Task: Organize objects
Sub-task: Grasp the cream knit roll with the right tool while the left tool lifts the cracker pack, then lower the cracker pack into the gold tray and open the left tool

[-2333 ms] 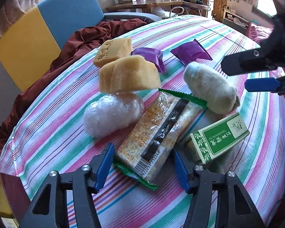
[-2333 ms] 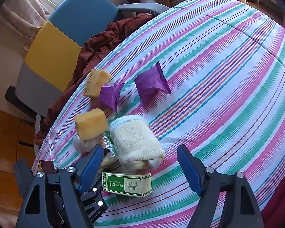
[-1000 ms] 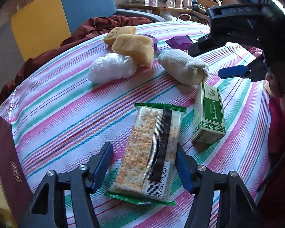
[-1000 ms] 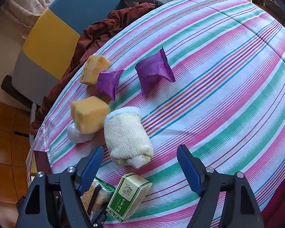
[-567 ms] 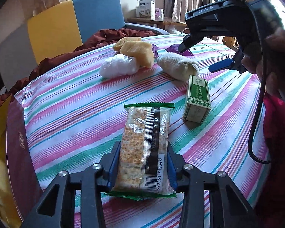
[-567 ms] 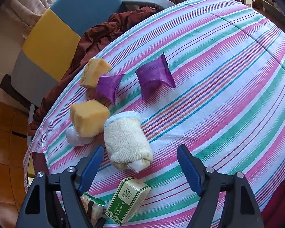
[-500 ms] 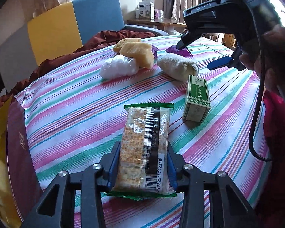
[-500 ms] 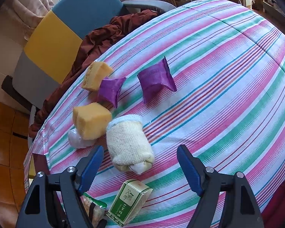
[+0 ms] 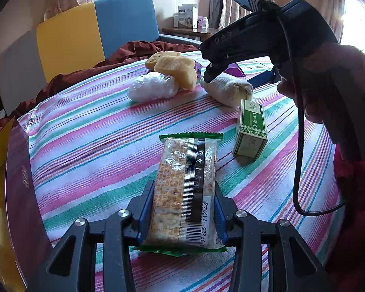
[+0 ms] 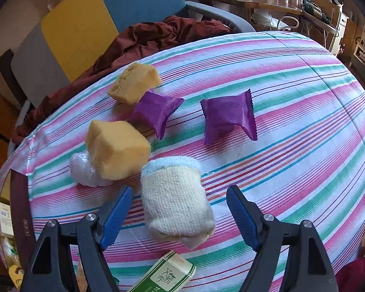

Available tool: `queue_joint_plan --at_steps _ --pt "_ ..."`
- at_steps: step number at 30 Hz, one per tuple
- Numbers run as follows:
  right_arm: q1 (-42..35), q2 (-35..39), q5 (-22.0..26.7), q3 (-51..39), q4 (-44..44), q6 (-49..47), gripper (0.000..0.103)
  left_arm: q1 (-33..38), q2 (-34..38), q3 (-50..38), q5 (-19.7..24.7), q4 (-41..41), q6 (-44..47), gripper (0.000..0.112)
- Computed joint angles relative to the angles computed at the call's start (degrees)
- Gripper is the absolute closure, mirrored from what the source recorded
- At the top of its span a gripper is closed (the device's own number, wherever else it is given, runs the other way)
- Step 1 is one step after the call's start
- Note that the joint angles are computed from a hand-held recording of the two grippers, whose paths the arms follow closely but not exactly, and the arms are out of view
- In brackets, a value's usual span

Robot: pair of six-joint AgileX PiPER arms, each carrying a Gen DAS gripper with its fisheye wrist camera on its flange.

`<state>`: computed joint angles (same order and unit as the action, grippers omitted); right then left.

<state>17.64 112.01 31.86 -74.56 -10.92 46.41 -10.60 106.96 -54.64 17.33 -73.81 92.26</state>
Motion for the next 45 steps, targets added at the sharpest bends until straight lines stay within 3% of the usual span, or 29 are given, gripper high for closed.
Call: queue_joint_plan --at_steps 1,4,12,15,18,21,26,32,36,41,45 --pt "-0.2 0.4 0.3 -0.3 0.6 -0.9 0.023 0.1 -0.1 0.1 0.1 -0.3 0.3 0.068" --pt "-0.2 1.9 1.8 -1.6 1.7 -3.8 0.048 0.3 0.0 0.1 0.3 -0.8 0.9 0.068" --pt "0.2 2.3 2.4 -2.0 0.1 -4.5 0.049 -0.1 -1.1 1.3 -0.7 -1.2 1.2 0.069" --pt "0.1 1.8 2.6 -1.5 0.1 -4.9 0.049 -0.4 -1.6 1.5 -1.2 1.5 -1.7 0.069" --pt "1.1 2.0 3.7 -2.1 -2.0 -3.9 0.049 -1.1 -3.1 1.5 -1.9 11.9 -12.7 0.069" --pt "1.9 2.5 4.8 -2.9 -3.9 -3.2 0.049 -0.7 -6.0 3.3 -1.6 12.6 -13.6 0.07" --pt "2.0 2.2 4.9 -2.4 -4.4 -3.3 0.049 4.0 -13.3 5.0 4.7 12.5 -14.2 0.07" --pt "2.8 2.2 5.8 -2.4 -6.7 -2.0 0.049 17.5 -18.0 -1.7 16.7 20.2 -26.0 0.069" --pt "3.6 3.0 6.7 -3.3 -8.2 -1.0 0.049 26.6 -13.4 -11.3 20.3 28.1 -33.6 0.069" --pt "4.2 3.3 7.5 -3.8 -9.2 -0.4 0.049 33.8 -3.1 -23.0 21.4 37.7 -43.2 0.069" --pt "4.5 3.6 8.0 -4.2 -9.8 -0.2 0.049 37.2 8.3 -35.7 29.3 44.8 -55.2 0.069"
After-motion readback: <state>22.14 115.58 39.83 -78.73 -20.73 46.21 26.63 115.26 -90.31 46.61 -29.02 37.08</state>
